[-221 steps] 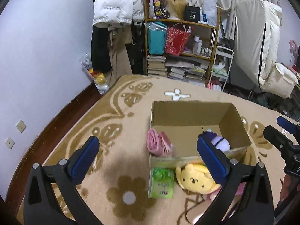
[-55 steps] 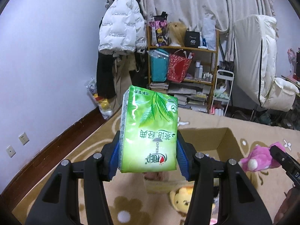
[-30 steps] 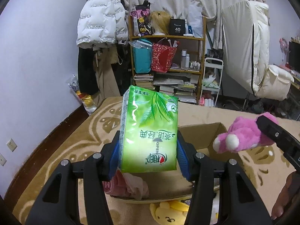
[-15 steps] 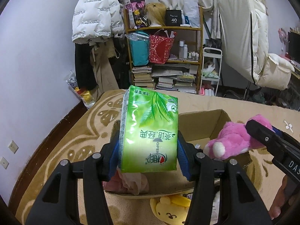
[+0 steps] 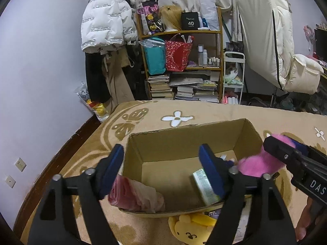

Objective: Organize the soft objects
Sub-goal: 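Lower both items into the box and open both grippers, then withdraw both grippers from the box toward the remaining items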

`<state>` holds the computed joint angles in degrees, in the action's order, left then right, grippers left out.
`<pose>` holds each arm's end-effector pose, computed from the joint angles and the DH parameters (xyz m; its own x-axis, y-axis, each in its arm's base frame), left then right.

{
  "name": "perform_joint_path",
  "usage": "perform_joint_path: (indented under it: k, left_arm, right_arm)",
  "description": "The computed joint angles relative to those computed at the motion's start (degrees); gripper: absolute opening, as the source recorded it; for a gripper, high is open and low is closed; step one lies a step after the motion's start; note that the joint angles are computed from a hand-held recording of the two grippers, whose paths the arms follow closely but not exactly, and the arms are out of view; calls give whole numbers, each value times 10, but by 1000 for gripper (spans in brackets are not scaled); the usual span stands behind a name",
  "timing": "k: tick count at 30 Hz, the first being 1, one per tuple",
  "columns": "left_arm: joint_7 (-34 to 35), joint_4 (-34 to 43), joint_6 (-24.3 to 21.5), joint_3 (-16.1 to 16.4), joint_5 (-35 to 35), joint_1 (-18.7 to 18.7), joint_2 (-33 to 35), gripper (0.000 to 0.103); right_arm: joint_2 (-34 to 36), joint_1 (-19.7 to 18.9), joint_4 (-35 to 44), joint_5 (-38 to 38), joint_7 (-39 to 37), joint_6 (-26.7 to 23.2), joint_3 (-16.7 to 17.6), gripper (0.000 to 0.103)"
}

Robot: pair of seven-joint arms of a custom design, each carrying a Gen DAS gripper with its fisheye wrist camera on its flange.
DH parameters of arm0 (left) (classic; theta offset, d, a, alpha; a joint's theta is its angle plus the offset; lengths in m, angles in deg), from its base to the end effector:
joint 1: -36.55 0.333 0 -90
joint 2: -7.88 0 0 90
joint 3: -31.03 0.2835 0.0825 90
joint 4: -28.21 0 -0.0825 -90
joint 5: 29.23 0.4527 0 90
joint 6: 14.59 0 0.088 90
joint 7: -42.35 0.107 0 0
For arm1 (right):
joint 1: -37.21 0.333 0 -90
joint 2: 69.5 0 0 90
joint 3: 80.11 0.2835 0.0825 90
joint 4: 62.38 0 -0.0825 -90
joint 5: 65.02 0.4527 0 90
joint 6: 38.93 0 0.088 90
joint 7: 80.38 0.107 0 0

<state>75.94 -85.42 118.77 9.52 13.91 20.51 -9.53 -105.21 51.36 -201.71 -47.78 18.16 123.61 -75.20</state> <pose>0.4647 -0.3705 0.6214 0.0169 -0.9919 -0.1259 -0.5621 0.0947 -0.8216 0.4737 0.1532 0.6024 0.1493 -0.9209 -0.3600 -0.5863 0.2108 -0.7822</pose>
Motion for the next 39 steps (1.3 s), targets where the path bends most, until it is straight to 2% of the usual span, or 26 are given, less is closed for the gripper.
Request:
perform_joint_path:
  k: [3,5,7,8,10,13,21,26,31,34,39]
  left_arm:
    - [-2,-3,-1,1,-2,0,-6,86]
    - [-5,-5,-4,0,-2,1,-11,90]
    - [-12,-7,-9,-1,-1,3,-16,98]
    - [-16,-9,-11,-2,-1,4,-20,98]
    - [-25,-17,-10,-1,-6,5,-31,100]
    - [-42,-29,-8,0,-13,9,-50,103]
    - [-40,-54,-19,-2,-34,14,-97,103]
    - [-19,-74,-20,5,-76,5,-130,103]
    - [14,-85,-50,-3,-103,-5,-154,103]
    - [35,-97,-45,10,-139,-22,-169,103]
    - [35,-116,-47,12,-177,-28,-195,103]
  right_arm:
    - [-1,6,-2,5,-3,1,-4,63]
    - [-2,1,-2,1,1,2,1,68]
    - [-6,-4,-5,-3,7,3,5,78]
    - [-8,-6,-6,-4,10,4,6,80]
    - [-15,-13,-8,-7,22,3,11,94]
    - [-28,-27,-13,-18,43,-7,19,103]
    - [-72,-46,-21,-57,63,-53,29,103]
    - [-103,-51,-29,-72,72,-80,33,103]
    - [-134,-50,-36,-79,82,-104,35,103]
    - [-154,-50,-42,-81,89,-118,36,103]
    - [-182,-47,-52,-82,99,-140,36,103]
